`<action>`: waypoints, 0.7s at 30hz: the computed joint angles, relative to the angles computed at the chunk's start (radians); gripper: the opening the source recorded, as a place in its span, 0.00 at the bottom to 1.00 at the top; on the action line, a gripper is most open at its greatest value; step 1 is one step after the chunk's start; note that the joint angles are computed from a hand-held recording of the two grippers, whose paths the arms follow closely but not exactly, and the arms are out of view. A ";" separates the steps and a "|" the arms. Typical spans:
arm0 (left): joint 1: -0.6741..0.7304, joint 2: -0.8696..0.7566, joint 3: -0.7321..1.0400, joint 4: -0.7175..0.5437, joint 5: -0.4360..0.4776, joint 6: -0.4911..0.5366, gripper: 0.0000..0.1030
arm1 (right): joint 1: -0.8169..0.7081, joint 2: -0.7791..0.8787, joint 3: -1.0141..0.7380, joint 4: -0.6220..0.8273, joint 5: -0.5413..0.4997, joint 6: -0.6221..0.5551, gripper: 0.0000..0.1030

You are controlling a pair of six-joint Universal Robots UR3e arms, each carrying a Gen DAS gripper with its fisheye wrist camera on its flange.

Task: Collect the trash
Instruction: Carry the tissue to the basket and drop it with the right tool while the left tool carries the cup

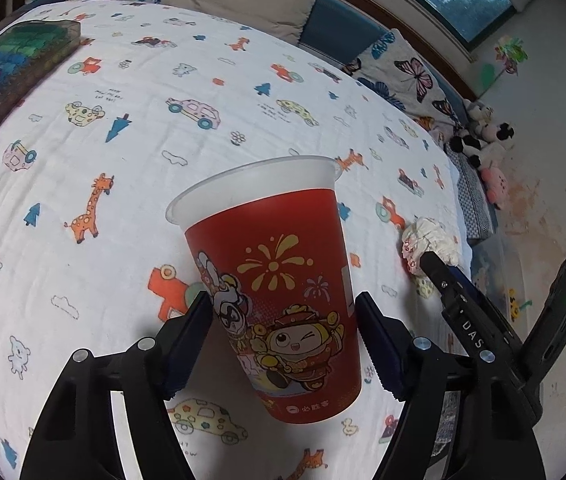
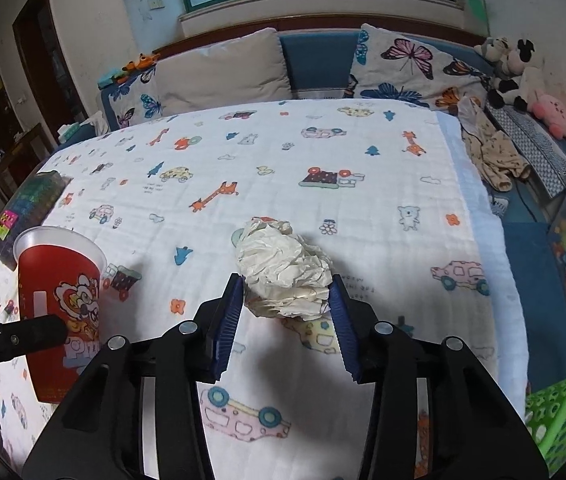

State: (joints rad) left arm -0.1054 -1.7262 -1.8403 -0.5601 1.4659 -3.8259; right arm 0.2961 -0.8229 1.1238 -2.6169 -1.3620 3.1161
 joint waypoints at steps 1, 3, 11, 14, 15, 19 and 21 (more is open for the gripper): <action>-0.001 0.004 -0.004 0.001 -0.003 0.005 0.68 | -0.001 -0.012 0.019 -0.011 0.000 0.001 0.42; -0.008 0.015 -0.011 0.000 -0.004 0.020 0.68 | -0.007 -0.037 0.059 -0.028 0.014 0.005 0.42; -0.035 0.078 -0.051 0.001 -0.020 0.062 0.68 | -0.055 -0.257 0.389 -0.147 0.053 -0.001 0.42; -0.058 0.100 -0.064 0.001 -0.028 0.066 0.68 | -0.097 -0.385 0.560 -0.200 0.073 -0.001 0.42; -0.065 0.105 -0.067 0.003 -0.033 0.066 0.68 | -0.118 -0.437 0.625 -0.218 0.085 -0.001 0.42; -0.128 0.106 -0.049 0.007 -0.033 0.061 0.68 | -0.207 -0.626 0.841 -0.256 0.122 -0.019 0.42; -0.164 0.092 -0.026 0.009 -0.029 0.058 0.68 | -0.278 -0.737 0.948 -0.244 0.149 -0.042 0.42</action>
State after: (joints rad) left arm -0.2692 -1.6339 -1.8662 -0.5514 1.4369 -3.7683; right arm 0.0179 -1.5598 2.0716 -2.8604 -1.2128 3.0744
